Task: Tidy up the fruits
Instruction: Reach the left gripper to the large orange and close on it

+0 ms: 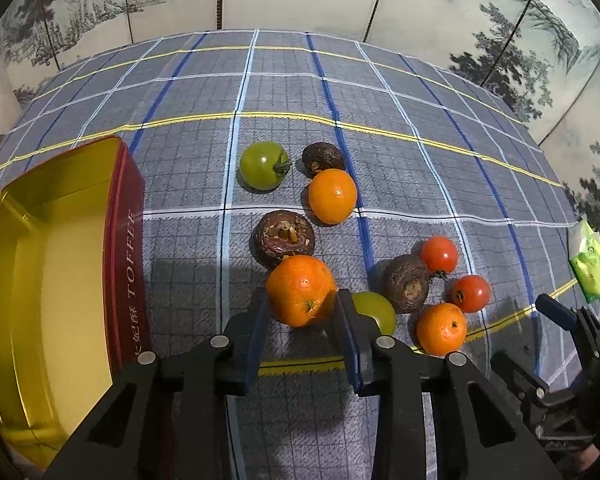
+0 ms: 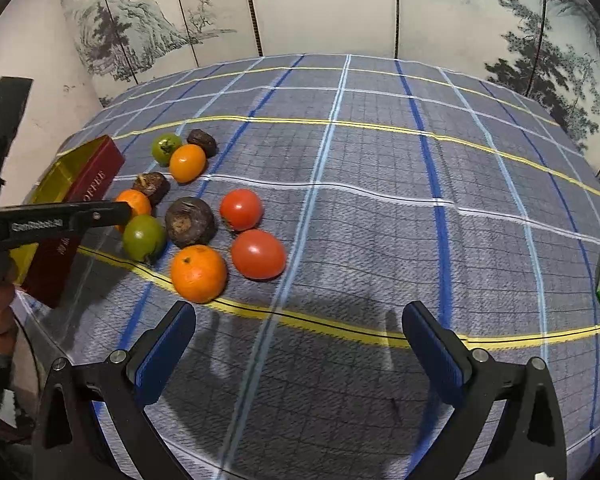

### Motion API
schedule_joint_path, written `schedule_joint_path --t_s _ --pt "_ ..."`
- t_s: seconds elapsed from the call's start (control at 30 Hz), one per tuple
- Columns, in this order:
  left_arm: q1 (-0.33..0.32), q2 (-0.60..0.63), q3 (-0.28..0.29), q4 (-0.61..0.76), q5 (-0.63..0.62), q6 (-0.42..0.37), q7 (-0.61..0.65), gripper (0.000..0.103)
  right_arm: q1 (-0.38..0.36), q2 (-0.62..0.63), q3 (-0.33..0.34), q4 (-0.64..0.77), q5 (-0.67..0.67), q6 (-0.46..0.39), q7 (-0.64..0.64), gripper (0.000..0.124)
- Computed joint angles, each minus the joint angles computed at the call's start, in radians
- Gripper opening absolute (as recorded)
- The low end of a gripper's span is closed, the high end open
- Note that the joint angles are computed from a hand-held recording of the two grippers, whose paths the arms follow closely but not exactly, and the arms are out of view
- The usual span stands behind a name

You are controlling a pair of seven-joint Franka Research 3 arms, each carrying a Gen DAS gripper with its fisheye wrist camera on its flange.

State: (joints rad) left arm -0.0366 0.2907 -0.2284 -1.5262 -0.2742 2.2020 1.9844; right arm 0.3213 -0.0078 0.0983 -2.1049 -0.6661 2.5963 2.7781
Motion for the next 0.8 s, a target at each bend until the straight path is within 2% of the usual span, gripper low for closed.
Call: schedule_joint_path --t_s 0.3,0.53,0.8 --pt "-0.002 0.009 -0.001 0.007 0.008 0.006 -0.001 0.034 -0.027 -0.015 -0.01 -0.028 -0.061 -0.078 0.041 0.103" --pt "-0.007 0.013 -0.002 0.007 0.027 0.02 -0.009 0.034 -0.039 -0.003 -0.014 -0.041 -0.083 -0.101 0.073 0.103" --pt "-0.018 0.01 0.0 0.003 0.061 0.03 -0.016 0.034 -0.039 0.004 -0.022 -0.04 -0.127 -0.084 0.097 0.103"
